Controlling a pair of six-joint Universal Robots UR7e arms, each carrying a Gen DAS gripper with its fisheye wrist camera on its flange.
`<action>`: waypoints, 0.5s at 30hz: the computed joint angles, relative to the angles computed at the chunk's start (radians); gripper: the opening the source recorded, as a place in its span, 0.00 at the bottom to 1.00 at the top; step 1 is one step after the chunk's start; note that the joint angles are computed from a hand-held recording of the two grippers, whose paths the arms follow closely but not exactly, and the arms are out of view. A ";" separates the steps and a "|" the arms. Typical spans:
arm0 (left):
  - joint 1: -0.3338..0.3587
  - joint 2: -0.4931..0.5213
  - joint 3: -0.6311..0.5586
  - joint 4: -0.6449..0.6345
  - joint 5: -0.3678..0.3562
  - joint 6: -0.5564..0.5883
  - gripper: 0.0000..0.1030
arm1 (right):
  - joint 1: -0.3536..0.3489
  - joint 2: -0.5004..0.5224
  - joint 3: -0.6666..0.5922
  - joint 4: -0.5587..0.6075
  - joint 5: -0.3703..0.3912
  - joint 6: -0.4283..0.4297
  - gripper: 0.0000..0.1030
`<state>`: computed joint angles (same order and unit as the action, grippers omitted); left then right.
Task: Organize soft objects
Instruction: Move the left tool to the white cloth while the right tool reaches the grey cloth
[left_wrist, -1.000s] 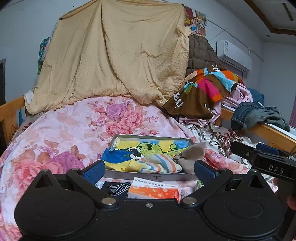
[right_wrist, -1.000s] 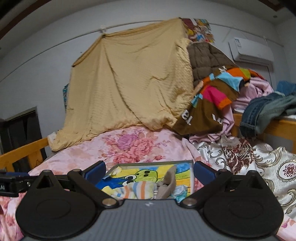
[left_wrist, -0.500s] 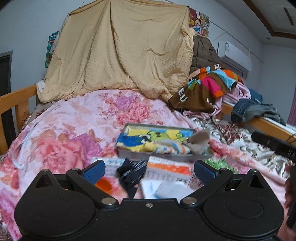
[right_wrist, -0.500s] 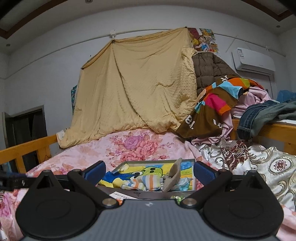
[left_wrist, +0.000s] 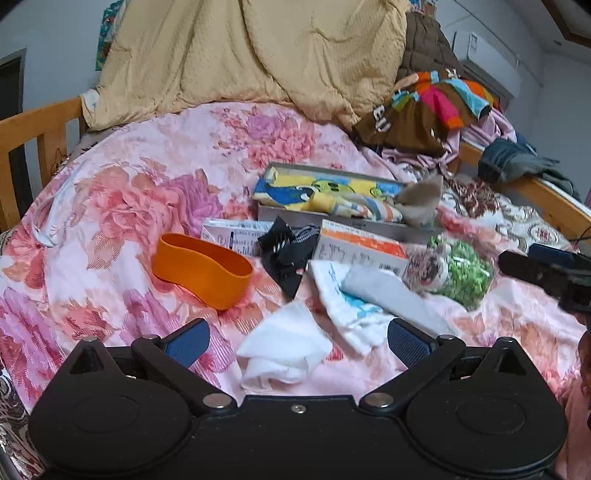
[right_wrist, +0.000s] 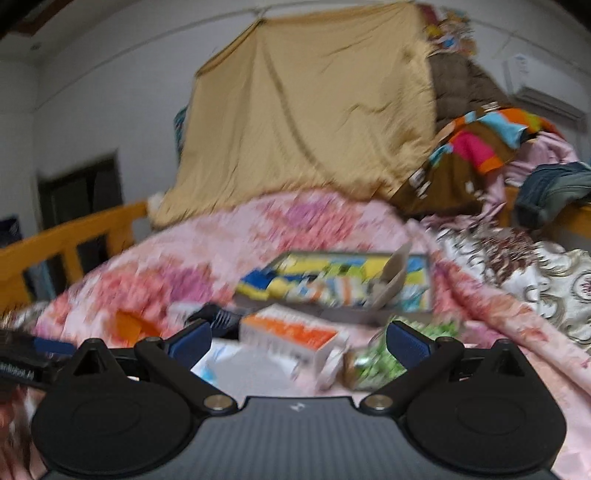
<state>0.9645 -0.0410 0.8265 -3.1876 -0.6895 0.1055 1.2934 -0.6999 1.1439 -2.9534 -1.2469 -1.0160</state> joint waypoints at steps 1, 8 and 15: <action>0.000 -0.002 0.002 0.015 -0.001 -0.004 0.99 | 0.003 -0.001 0.007 0.010 -0.011 -0.023 1.00; 0.001 -0.008 0.002 0.105 -0.005 -0.069 0.99 | 0.022 0.007 0.013 0.078 -0.098 -0.106 1.00; 0.010 -0.005 -0.020 0.166 -0.016 -0.130 0.99 | 0.031 0.035 -0.032 0.129 -0.165 -0.086 1.00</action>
